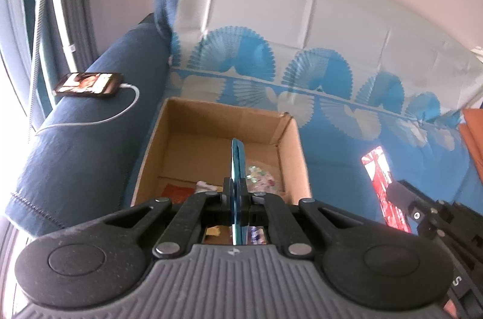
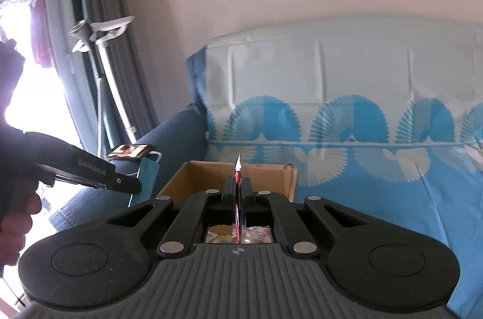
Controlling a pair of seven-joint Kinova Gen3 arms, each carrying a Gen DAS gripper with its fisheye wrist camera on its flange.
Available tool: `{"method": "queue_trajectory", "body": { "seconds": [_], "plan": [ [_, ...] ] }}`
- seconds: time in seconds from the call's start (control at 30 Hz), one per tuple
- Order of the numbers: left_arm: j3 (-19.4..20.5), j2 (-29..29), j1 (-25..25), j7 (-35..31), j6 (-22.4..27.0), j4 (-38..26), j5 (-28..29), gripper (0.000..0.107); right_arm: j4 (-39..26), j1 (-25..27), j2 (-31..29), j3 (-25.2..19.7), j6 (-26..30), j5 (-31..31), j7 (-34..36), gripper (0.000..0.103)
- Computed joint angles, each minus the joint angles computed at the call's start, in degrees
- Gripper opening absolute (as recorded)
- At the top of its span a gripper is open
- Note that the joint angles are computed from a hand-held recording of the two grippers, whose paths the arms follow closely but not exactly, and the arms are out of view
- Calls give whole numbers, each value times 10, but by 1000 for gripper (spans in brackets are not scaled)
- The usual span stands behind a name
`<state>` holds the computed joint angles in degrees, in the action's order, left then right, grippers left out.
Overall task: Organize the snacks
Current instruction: 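Carry the blue and red stick packets over the box with both tools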
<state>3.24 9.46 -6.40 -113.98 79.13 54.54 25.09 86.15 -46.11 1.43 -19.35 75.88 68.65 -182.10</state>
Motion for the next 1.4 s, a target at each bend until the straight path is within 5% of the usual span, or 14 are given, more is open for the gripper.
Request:
{"method": "queue_trajectory", "body": {
  "seconds": [0.47,1.4],
  "plan": [
    [-2,37,-37,-12,13,-29,7,1,-79,-6,51,47,-51,-50,101,3],
    [15,92,-14,11,21,-64,-38,1,-102,19,74,93,-113,-133,163,3]
  ]
}}
